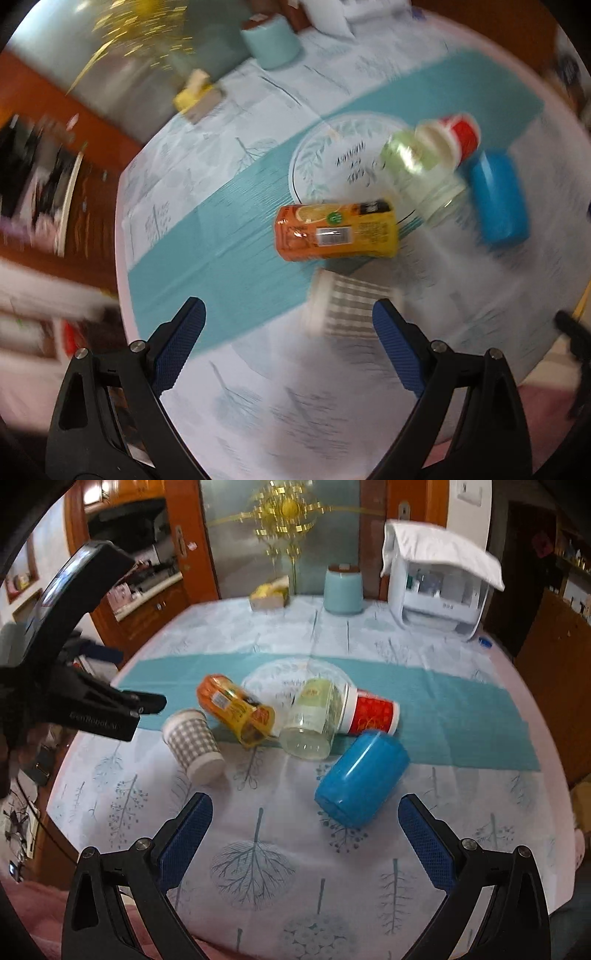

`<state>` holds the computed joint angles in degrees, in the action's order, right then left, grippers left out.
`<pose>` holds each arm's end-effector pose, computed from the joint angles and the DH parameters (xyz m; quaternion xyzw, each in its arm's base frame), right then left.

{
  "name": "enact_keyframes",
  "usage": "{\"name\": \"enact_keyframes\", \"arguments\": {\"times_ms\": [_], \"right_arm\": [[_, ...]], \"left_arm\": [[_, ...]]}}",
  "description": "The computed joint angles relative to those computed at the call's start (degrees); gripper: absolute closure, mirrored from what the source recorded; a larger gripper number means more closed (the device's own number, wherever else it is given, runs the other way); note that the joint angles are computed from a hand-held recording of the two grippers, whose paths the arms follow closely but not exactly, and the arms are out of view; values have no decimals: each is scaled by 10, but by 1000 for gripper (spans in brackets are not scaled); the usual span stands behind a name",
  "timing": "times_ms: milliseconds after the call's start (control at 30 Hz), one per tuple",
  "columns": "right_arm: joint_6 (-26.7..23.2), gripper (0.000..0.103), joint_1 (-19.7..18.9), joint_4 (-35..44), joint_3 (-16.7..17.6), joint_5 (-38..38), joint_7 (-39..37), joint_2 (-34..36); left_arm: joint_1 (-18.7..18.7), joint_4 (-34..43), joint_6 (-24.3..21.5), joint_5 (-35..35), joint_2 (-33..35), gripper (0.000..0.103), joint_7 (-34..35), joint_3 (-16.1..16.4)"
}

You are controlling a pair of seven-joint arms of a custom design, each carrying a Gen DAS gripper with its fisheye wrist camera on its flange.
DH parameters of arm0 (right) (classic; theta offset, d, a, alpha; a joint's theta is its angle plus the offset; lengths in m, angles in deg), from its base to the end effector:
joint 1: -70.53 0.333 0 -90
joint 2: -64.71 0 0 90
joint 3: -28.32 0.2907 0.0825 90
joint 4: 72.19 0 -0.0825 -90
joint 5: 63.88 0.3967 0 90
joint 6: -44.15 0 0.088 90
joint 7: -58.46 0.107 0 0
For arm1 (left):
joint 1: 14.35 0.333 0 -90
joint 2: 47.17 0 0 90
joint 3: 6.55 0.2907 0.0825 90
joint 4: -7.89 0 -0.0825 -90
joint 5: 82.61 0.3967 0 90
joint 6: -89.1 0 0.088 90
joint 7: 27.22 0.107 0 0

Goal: Flip cup upright
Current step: 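Reach the left gripper to the lying orange juice bottle and grasp it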

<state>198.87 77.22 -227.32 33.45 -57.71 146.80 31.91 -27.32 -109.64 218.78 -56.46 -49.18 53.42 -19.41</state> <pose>0.4149 0.0820 0.4355 -0.7284 0.6259 -0.1708 0.2203 0.5254 -0.2424 0.4497 -0.4801 0.8471 -0.0163 0.2273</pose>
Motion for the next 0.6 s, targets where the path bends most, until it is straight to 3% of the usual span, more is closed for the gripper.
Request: {"name": "enact_keyframes", "arguments": {"times_ms": [133,300,467,567,600], "right_arm": [[-15,1,-19,43,16,-26,30,82],[-31,1,-13,69,12,-37,83,145],[-42,1,-9,81,12,-63,151,172],[-60,1,-11,81,16,-99,197,169],[-67,1,-12,84,17,-109,210,172]], "left_arm": [[-2,54,4,73,83,12,110,3],[-17,85,38,137,155,12,225,10],[-30,126,47,148,220,12,312,19],[-31,165,31,114,258,12,361,18],[-28,181,24,91,269,17,379,14]]}}
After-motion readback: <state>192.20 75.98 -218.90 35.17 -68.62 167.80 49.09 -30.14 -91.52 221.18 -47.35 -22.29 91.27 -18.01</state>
